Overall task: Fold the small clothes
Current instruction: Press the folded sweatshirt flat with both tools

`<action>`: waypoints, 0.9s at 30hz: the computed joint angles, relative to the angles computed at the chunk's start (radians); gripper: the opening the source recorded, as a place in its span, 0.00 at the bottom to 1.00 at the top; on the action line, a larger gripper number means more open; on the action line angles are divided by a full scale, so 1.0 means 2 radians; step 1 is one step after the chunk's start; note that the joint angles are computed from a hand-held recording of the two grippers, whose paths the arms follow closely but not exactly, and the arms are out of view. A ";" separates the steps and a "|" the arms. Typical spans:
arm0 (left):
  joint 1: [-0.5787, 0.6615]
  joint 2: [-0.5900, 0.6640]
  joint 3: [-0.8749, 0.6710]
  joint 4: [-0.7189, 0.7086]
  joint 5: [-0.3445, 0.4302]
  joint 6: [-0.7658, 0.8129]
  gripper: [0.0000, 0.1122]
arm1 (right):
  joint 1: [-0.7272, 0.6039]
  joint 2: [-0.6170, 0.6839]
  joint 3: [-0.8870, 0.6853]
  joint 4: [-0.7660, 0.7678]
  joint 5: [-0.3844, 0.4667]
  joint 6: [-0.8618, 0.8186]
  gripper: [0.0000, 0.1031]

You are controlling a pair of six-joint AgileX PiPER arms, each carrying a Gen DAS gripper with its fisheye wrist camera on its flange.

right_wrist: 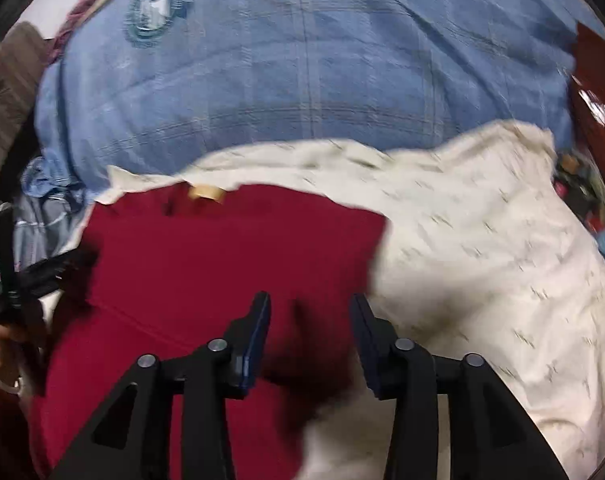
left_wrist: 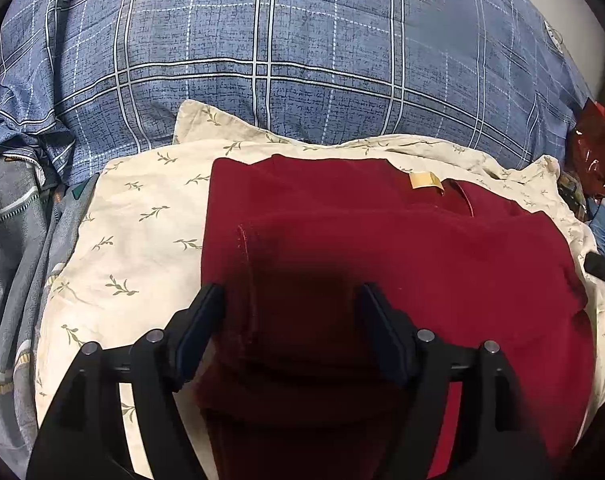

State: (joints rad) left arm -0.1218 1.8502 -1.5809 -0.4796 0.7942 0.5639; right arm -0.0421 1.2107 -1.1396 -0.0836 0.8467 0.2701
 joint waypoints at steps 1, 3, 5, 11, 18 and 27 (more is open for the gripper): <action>0.000 0.001 -0.001 0.000 0.000 -0.001 0.65 | 0.012 0.016 -0.008 -0.006 -0.007 0.008 0.46; 0.000 0.004 -0.004 -0.001 0.002 -0.002 0.67 | 0.017 0.053 -0.022 -0.007 -0.020 0.015 0.46; 0.000 0.005 -0.005 -0.001 0.003 -0.003 0.67 | 0.018 0.083 -0.029 -0.028 -0.033 0.038 0.45; 0.005 0.017 -0.020 0.003 0.015 -0.019 0.75 | -0.004 0.114 -0.045 -0.012 -0.028 0.034 0.45; 0.005 0.017 -0.018 0.002 0.014 -0.026 0.75 | 0.021 0.019 0.012 -0.011 -0.005 0.026 0.56; 0.009 0.016 -0.014 -0.003 0.010 -0.018 0.76 | 0.043 0.014 0.065 -0.065 -0.027 0.078 0.56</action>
State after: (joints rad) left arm -0.1044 1.8826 -1.6081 -0.4847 0.8149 0.5272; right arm 0.0447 1.2381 -1.0088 -0.2145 0.7935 0.4266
